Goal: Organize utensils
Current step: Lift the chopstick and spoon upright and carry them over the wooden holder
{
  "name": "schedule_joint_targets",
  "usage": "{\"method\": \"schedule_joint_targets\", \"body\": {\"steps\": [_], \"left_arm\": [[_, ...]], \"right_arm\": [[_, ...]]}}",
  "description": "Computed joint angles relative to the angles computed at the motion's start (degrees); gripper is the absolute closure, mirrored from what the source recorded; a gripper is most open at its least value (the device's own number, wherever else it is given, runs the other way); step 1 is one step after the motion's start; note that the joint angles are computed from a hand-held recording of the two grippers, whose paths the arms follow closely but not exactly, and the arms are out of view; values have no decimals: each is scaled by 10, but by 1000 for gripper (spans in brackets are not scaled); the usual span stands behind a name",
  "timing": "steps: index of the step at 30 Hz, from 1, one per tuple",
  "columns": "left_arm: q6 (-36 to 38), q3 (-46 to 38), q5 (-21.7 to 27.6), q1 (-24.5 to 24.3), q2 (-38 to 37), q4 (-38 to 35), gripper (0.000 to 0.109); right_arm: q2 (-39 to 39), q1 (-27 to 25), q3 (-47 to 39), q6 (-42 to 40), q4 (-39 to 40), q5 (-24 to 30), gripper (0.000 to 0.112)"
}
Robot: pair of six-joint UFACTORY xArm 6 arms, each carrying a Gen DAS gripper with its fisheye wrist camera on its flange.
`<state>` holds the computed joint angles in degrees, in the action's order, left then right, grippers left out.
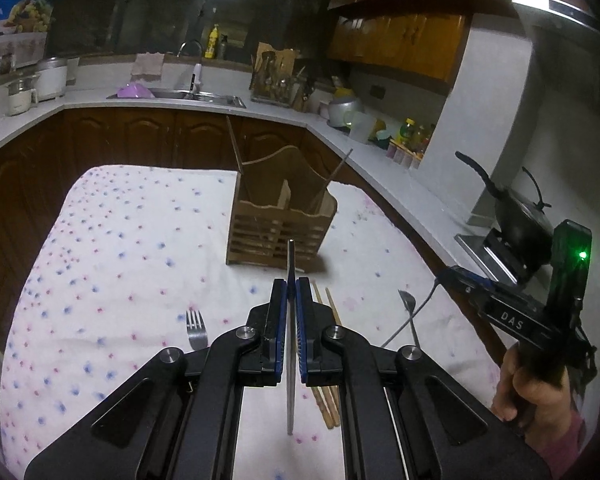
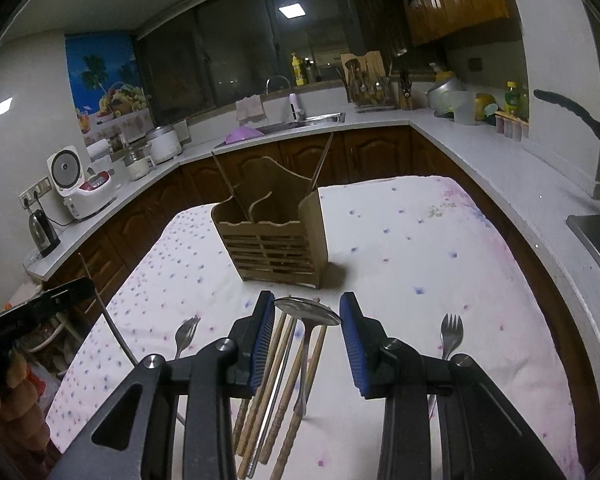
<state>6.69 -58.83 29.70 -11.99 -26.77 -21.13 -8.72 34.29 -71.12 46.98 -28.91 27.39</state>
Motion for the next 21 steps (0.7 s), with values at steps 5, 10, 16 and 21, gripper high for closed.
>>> {"method": "schedule_joint_targets", "body": {"steps": [5,10,16,21], "left_arm": [[0,-14,-10,5,12,-3,105],[11,-36,-25,9,30,-15,105],[12,-66,-36,13,52,-17,105],[14,-84,-43,15,67,-16,105]], "right_arm": [[8,-3,-16,-5,-2,-1,78],[24,-7,-42,-14,-2,-5,78],[43,-12,-74,-24,-1,-11,78],[61,-17,-100,-37,8,-16,78]]}}
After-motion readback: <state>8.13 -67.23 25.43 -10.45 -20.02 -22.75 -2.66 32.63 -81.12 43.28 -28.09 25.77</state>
